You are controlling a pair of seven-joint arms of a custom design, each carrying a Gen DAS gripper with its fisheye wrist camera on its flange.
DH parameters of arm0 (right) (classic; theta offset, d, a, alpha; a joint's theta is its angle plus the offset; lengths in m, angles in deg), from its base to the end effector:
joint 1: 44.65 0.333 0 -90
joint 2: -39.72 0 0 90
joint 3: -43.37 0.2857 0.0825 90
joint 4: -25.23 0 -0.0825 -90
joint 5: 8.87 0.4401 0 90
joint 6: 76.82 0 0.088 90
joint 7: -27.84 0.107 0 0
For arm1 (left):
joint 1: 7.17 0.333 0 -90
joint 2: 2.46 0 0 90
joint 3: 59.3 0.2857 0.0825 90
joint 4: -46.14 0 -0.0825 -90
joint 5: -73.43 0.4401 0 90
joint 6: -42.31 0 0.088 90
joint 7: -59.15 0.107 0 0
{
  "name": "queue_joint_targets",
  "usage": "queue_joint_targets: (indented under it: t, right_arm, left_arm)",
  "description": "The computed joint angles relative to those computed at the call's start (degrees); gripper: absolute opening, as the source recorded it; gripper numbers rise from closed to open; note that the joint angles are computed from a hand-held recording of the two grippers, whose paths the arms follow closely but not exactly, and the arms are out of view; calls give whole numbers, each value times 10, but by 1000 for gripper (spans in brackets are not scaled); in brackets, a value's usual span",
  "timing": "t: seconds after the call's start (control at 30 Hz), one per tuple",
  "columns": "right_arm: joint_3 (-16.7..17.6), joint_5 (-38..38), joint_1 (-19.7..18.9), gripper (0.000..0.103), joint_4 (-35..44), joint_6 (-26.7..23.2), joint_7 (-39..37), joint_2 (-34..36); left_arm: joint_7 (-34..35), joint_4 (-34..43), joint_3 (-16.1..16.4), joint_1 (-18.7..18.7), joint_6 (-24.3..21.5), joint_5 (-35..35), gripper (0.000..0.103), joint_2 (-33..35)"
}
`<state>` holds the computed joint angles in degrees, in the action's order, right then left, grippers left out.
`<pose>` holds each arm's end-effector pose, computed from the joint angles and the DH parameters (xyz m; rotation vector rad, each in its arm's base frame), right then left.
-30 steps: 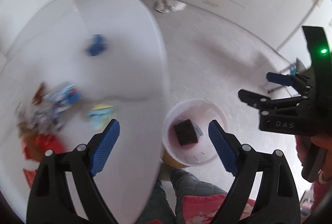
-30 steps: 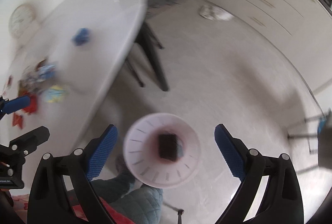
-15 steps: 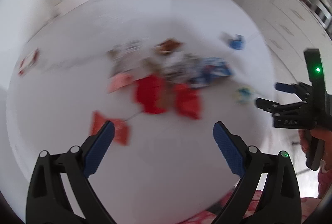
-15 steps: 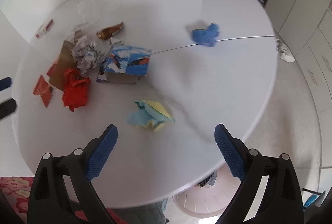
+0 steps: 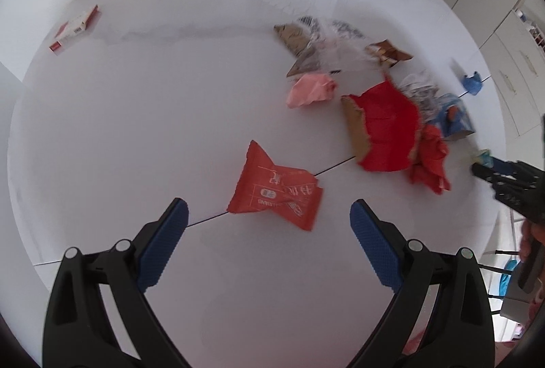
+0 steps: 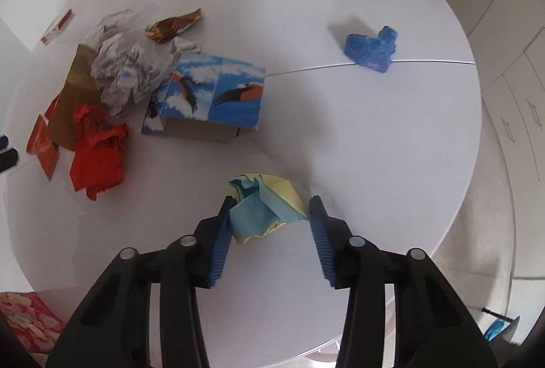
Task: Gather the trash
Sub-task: 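Grasp the red wrapper with the left gripper while the right grasps the yellow-blue paper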
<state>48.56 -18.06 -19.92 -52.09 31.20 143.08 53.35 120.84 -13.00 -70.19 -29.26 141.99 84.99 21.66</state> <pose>0.6199 0.3346 0.5913 -2.1390 1.9300 -0.3212 0.6419 -0.3541 0.6204 -2.0054 2.1262 -0.3686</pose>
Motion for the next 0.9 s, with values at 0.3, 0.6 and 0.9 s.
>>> queue_joint_targets:
  t: [0.3, 0.6, 0.9]
  right_arm:
    - [-4, -17, 6, 43, 42, -35, 31, -1]
    - [-1, -21, 4, 44, 10, -33, 63, -33]
    - [5, -13, -12, 44, -84, 1, 105, -108]
  left_arm:
    - [10, 10, 5, 1, 13, -1, 88, 38]
    - [17, -54, 1, 13, 65, -16, 53, 6]
    - [8, -75, -6, 16, 78, -16, 49, -20]
